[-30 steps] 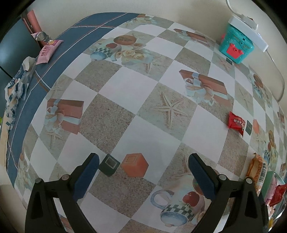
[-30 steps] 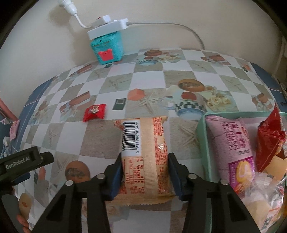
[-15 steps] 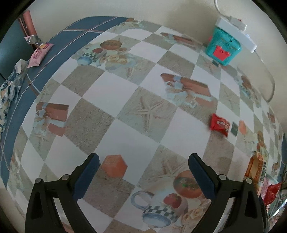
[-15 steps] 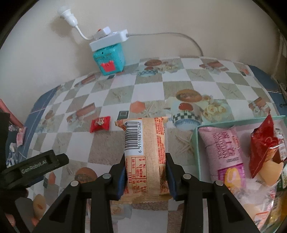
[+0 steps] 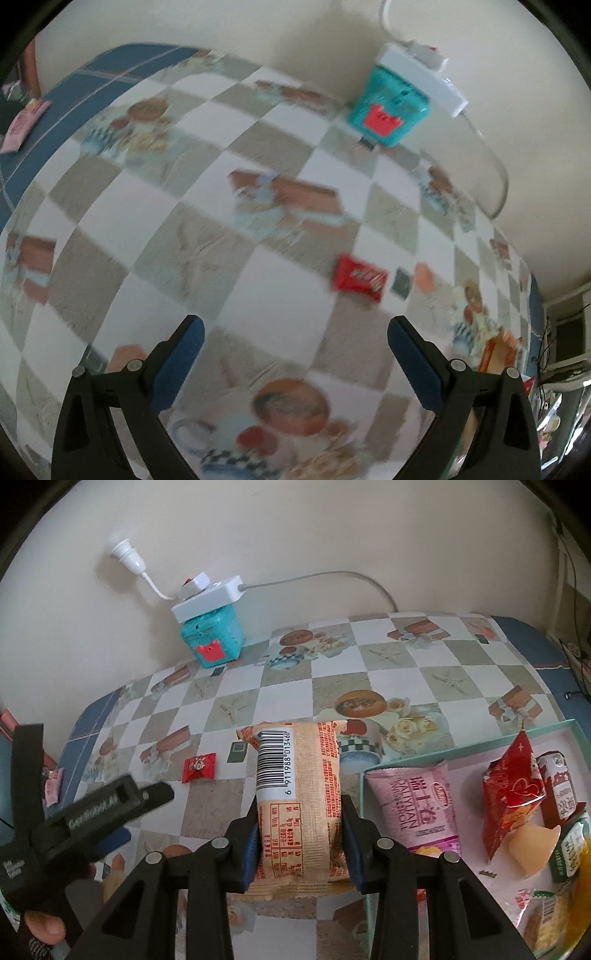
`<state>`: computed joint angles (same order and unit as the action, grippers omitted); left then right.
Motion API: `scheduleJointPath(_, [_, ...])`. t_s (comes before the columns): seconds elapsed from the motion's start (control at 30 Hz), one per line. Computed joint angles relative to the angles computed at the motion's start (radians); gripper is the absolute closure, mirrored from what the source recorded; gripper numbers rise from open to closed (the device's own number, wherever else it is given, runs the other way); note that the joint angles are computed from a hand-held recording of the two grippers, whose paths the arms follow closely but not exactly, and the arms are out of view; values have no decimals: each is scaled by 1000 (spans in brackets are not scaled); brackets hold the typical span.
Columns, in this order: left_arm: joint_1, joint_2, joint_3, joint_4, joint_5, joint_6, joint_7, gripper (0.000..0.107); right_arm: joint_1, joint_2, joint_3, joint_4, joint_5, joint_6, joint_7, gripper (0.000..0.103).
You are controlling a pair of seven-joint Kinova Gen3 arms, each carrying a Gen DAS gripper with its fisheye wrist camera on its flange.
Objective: Organize snacks
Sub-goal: 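Grasp the small red candy packet with the left tool while the right tool holds the cake bar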
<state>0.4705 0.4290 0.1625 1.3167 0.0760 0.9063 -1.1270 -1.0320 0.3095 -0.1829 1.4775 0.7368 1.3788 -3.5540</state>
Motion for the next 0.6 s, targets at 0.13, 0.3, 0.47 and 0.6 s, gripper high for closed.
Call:
scheduleJointPath(0.13, [50,29,-13,-85,-53,28,20,8,2,-15,-2,20,3,-9,-15,63])
scheduleJointPath(0.3, [145,73,-44,-185,-186,106,36,28,13,-35,-11,46,-1,-19,-41,63])
scheduleJointPath(0.47, [166,115,-48,-231,-210,160,22,38,19,-48,-21,59,5,-21,-59,63])
scheduleJointPath(0.6, [183,142,-58,-260,-223,185,29,44,26,-50,-27,64,2,-28,-66,63])
